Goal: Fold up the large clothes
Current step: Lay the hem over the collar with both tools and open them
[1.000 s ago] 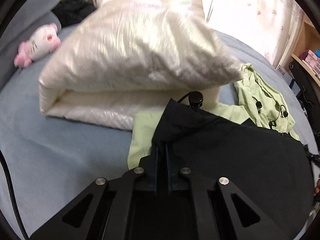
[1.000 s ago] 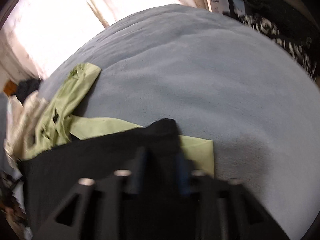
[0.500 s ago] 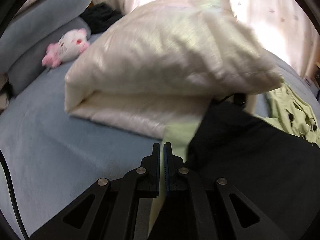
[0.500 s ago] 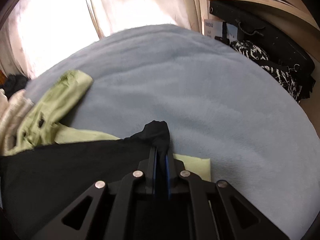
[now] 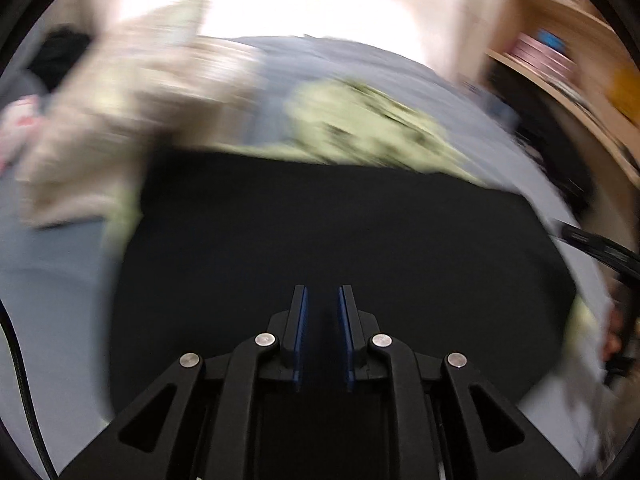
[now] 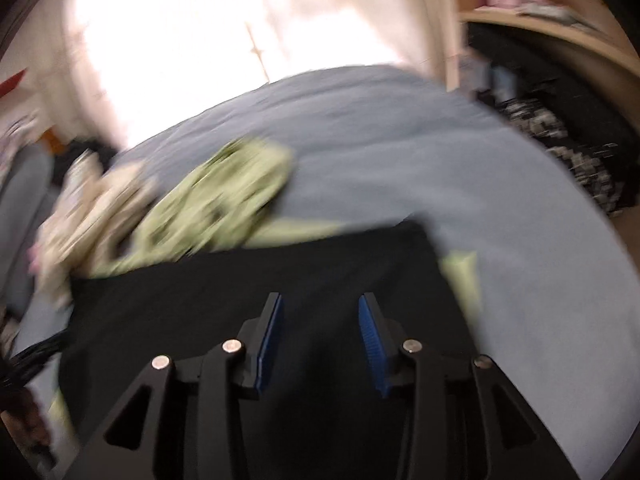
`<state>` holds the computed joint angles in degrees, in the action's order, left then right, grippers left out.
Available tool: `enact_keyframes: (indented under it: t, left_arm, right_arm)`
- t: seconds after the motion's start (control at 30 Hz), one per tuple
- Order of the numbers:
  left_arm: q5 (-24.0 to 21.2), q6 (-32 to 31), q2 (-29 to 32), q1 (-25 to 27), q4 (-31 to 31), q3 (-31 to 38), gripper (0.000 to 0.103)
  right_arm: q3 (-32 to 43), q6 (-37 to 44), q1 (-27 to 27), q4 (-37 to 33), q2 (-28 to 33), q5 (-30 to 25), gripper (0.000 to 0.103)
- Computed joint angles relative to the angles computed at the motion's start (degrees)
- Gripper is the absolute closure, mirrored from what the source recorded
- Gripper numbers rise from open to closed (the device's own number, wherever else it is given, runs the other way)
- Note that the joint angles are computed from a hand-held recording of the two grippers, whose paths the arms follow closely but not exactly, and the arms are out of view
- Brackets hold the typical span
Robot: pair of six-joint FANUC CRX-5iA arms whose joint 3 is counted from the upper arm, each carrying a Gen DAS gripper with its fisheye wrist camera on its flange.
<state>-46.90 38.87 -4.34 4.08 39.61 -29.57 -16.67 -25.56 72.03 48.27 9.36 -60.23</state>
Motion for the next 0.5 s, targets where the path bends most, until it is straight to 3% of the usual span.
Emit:
enact_keyframes:
  t: [0.1,0.2,0.33,0.5]
  left_arm:
    - [-5.1,-4.1,-1.2,-3.3,-0.2,-1.7,0.09]
    - [-3.3,-4.2,-1.4,-7.7,-3.4,-2.3,0.089]
    - [-0.1,3.2,2.3,-10.7,-8.6,1.8,0.089]
    - [3.4,16.3,10.2,-11.7,-15.2,11.8,0.089]
  right_arm:
    - [1.1,2.6,2.7,-2.4,1.0,4.6,0.064]
    - [3.6,8.6,3.9,-6.8,3.7,7.5,0.064]
    - [7.0,14.5,2.5,-11.8,7.7,7.9,0.064]
    - [8.7,13.3,-2.2,-8.2,10.5,10.6,0.064]
